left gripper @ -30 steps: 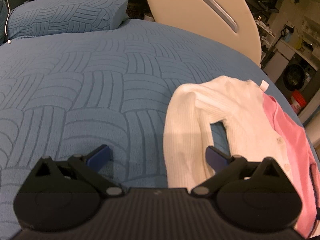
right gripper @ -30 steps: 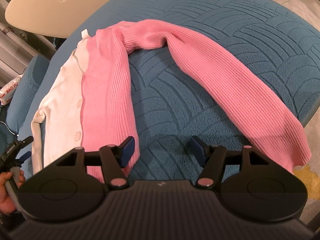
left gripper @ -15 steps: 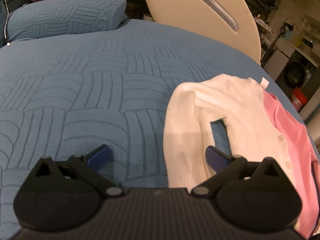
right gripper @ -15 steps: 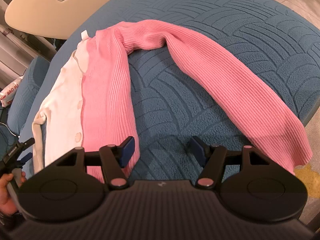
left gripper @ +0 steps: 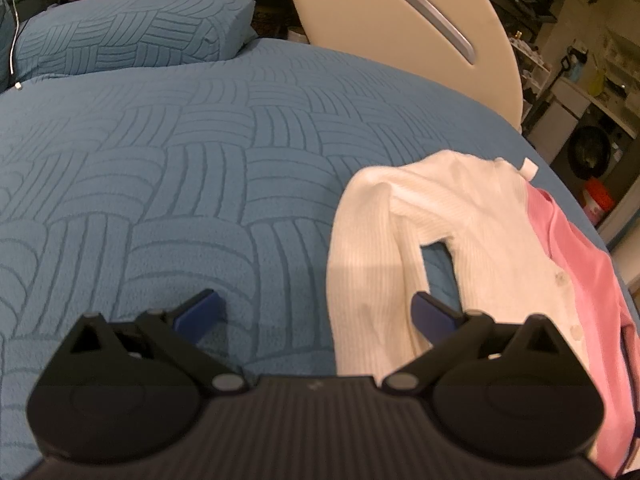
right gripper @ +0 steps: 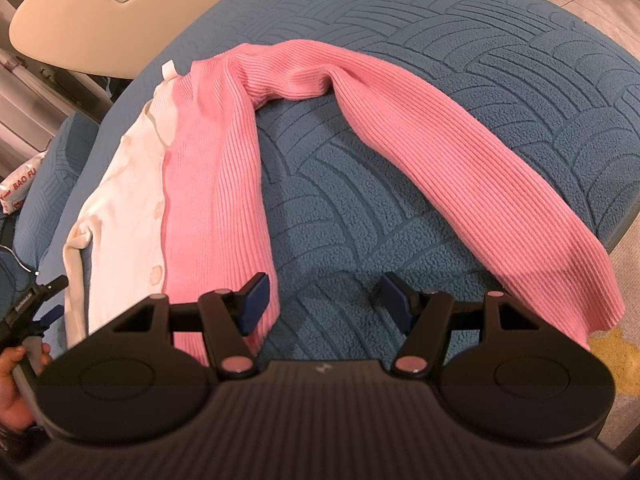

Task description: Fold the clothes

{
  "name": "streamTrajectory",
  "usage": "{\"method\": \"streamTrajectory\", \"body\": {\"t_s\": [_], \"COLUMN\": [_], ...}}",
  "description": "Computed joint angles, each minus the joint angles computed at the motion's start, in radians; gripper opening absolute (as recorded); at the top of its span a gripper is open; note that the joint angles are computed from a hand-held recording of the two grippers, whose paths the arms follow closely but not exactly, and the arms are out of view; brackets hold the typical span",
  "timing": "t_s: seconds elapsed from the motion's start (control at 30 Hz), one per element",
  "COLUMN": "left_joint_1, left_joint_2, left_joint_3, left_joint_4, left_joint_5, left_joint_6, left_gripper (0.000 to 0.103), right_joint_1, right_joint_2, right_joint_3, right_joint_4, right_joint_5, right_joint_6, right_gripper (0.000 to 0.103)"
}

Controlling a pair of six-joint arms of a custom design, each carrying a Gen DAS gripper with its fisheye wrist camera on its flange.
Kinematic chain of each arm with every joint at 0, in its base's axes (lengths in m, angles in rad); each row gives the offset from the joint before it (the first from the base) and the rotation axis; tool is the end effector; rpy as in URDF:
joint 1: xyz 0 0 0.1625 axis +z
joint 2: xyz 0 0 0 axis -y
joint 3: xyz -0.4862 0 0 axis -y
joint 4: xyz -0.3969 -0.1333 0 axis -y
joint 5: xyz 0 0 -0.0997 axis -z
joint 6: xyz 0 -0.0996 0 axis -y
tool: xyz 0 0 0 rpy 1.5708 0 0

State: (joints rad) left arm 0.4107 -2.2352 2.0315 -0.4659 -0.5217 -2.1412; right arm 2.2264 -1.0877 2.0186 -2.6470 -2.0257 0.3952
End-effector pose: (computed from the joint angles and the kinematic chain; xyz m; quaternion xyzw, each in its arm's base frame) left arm -0.0149 -0.2460 0.5166 -0.1747 0.7900 -0.4795 0.3398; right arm 0.4212 -0.4008 0.2006 0.1099 -0.9656 0.1740 0.1591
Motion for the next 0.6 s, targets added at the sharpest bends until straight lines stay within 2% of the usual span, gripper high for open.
{"method": "streamTrajectory", "body": {"t_s": [0.6], "left_joint_1": [-0.015], "left_joint_2": [0.002], "left_joint_3": [0.002], "left_joint_4": [0.019], "left_joint_5": [-0.013], "left_joint_6": [-0.03], "left_gripper": [0.103], "right_joint_1": [0.0], "right_joint_2": [-0.007], "right_joint_3": [0.009], "right_joint_4": [0.0], "right_joint_5": [0.003], "right_joint_6": [-0.005], "right_gripper": [0.065]}}
